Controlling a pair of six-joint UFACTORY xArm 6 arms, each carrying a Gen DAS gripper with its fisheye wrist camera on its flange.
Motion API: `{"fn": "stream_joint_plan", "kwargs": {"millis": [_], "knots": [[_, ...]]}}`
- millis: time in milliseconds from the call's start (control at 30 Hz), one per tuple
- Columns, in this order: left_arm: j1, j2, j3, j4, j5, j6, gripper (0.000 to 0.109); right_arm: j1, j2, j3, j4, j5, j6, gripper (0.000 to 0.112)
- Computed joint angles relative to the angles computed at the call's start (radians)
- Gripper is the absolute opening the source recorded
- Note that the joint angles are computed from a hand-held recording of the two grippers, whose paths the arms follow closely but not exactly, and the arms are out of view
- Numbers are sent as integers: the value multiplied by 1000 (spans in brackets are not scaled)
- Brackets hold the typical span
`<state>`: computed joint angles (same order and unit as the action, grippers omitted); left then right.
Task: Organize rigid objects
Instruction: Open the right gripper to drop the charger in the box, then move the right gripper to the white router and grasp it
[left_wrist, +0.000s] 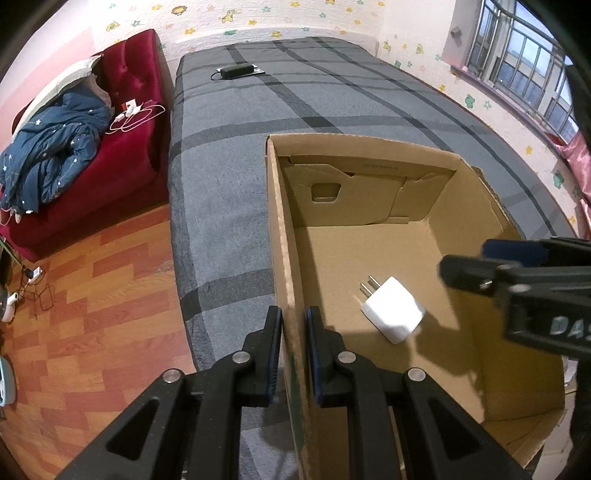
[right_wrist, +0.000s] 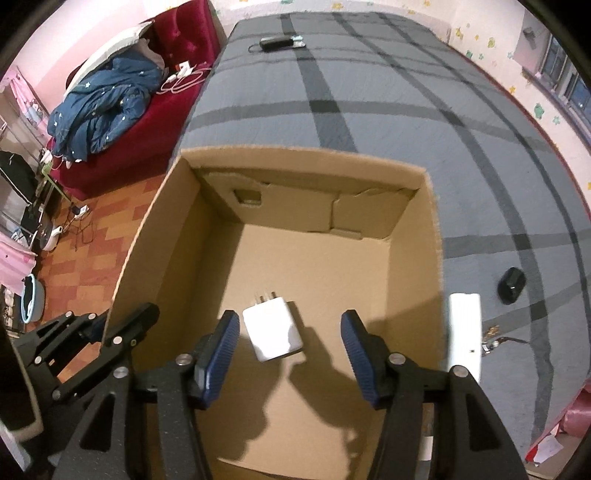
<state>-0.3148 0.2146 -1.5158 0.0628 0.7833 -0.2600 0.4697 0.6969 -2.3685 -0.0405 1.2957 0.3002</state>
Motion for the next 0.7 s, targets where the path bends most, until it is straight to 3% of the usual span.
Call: {"fn": "stream_joint_plan", "kwargs": {"millis": [167, 333, 533, 700], "knots": [[-4, 1, -3, 23, 6, -5, 15, -15, -87, 113, -23, -54, 17, 70], [-7, 6, -11, 33, 13, -7, 15, -46, -184, 224, -30, -100, 29, 91], [-8, 9, -15, 34, 15, -10, 15, -82, -272, 321, -64, -132, 37, 103], [-7, 9, -16, 37, 18, -10, 15, -112, -336, 400, -105, -153, 39, 103]]}}
